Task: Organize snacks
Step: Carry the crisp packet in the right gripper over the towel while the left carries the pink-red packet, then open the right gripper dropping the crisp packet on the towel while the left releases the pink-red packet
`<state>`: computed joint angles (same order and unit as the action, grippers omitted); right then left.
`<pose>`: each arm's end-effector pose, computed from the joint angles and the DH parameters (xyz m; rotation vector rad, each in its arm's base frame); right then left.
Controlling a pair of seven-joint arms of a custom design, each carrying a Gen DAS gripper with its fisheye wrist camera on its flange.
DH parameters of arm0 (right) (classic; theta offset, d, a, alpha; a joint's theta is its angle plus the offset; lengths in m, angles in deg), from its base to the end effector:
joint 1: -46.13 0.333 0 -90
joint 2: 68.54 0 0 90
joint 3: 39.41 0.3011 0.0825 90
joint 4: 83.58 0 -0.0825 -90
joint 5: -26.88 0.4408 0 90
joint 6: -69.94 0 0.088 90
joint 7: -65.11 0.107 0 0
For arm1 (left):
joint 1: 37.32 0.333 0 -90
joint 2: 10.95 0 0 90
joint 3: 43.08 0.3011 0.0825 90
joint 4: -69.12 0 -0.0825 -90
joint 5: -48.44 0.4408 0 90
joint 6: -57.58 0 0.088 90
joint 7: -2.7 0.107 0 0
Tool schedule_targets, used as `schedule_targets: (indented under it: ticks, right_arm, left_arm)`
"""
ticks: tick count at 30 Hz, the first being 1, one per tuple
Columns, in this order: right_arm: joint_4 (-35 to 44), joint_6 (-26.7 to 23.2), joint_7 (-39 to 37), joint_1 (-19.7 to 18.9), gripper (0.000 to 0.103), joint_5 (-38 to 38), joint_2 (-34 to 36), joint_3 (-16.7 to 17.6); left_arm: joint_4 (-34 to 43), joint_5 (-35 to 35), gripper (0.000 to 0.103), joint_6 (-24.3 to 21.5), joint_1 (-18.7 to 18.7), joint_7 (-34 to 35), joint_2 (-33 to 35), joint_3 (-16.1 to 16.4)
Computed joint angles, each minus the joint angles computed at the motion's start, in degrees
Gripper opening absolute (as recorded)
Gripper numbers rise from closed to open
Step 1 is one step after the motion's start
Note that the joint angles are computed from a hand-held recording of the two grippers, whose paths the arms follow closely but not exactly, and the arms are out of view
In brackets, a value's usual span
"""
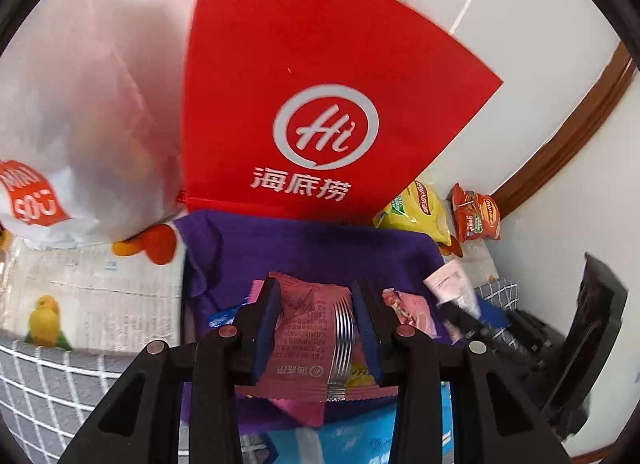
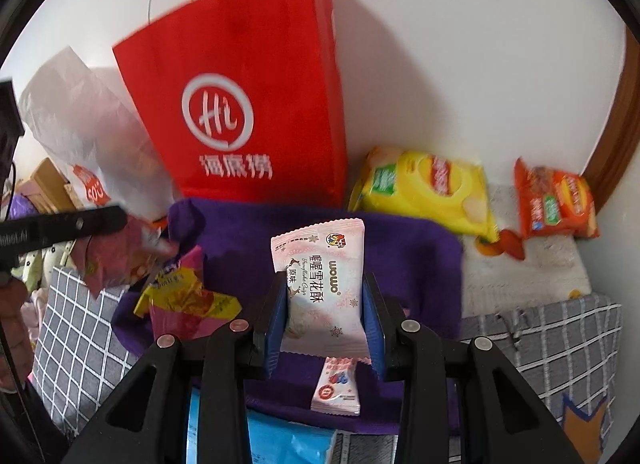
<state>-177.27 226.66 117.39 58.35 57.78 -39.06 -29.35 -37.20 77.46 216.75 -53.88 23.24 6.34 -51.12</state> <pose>0.7202 0.2545 0.3406 -2.1471 1.1851 -0.2408 0.6409 -0.3099 0.3830 -2.2771 1.5339 -0.8879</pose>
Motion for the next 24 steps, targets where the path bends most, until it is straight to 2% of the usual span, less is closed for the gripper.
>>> schedule_targets:
  ticks: [5, 9, 14, 20, 24]
  right_arm:
    - [1.85, -1.8, 2.64, 2.12, 0.035, -3.9, 2.32, -1.65]
    - [3.24, -2.75, 5.7, 4.11, 0.035, -8.29, 4.03, -3.5]
    - [3.93, -3.71, 6.9, 4.18, 0.035, -10.78, 4.84, -3.6]
    - [5.3, -4.74, 11.25, 5.68, 0.036, -14.86, 5.99, -5.71]
    - [5.88, -5.35, 11.88, 5.55, 0.036, -16.32, 6.48, -5.51]
  left_arm:
    - [4.02, -0.64, 0.035, -2.46, -0.35, 1.78, 3.55, 0.04]
    - [5.24, -1.17, 0.035, -2.2, -0.44, 2.18, 5.03, 0.33]
    - [5.9, -0.57, 0.035, -2.04, -1.01, 2.1, 5.74, 0.98]
    - [5.9, -0.66, 0.036, -2.15, -1.05, 2.26, 5.77, 1.08]
    - [5.9, -0.54, 0.036, -2.37, -1.07, 2.29, 5.74, 1.11]
